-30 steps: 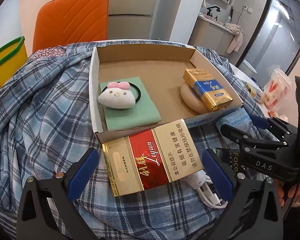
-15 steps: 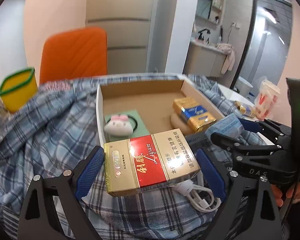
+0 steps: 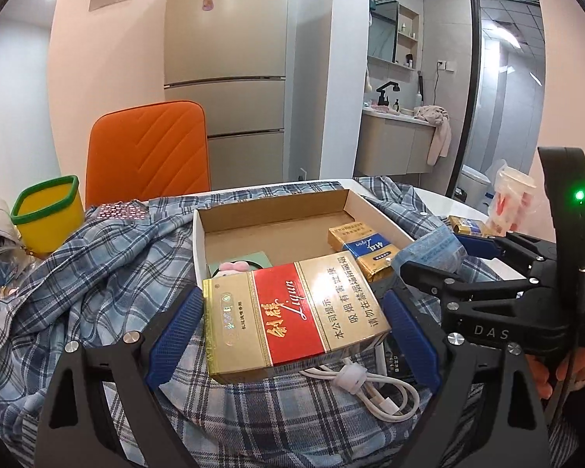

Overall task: Organize soft objects
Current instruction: 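Lift both packs and carry them over the cardboard box with both tools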

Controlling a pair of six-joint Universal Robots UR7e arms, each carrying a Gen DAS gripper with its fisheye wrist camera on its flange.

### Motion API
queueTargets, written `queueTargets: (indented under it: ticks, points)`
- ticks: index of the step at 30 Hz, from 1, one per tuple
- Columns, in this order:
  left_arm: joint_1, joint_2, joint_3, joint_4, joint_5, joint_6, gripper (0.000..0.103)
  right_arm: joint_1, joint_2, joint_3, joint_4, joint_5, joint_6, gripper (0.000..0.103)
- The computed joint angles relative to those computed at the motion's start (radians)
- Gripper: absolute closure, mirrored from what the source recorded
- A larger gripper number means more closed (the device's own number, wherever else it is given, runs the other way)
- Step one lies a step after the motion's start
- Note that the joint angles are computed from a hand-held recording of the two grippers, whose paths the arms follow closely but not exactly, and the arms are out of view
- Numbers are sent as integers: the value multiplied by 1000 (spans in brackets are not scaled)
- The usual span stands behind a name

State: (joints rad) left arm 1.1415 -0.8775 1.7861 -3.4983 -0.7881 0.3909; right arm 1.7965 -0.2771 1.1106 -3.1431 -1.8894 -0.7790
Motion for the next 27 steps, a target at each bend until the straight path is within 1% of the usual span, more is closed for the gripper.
queueTargets:
  ticks: [4, 7, 10, 12, 13, 14, 17, 20, 23, 27]
  points:
    - [-6, 3, 7, -23, 6, 13, 10, 0, -3, 8, -13, 7, -3, 29]
    - [-18, 14, 8, -74, 26, 56, 10, -1, -7, 17, -31, 18, -3, 29]
    - [-40, 35, -2, -172, 60, 161, 10, 4, -15, 33, -81, 24, -4, 29]
    - [-54, 49, -15, -247, 66, 251, 10, 10, -21, 36, -98, 26, -1, 29]
    - [-61, 52, -24, -263, 66, 283, 10, 15, -26, 37, -103, 24, 0, 29]
    - [-65, 49, -33, -252, 67, 283, 10, 19, -28, 34, -104, 21, 1, 29]
    - [-66, 29, -75, -166, 52, 232, 10, 37, -31, -7, -63, 6, 11, 29]
    - [-64, 36, -146, -123, 37, 245, 10, 55, -18, -73, -29, -17, 1, 29]
    - [-50, 41, -221, -2, 15, 210, 10, 74, 15, -179, 33, -40, 0, 29]
    - [-20, 72, -307, 46, 5, 216, 10, 83, 90, -331, 92, -60, 2, 29]
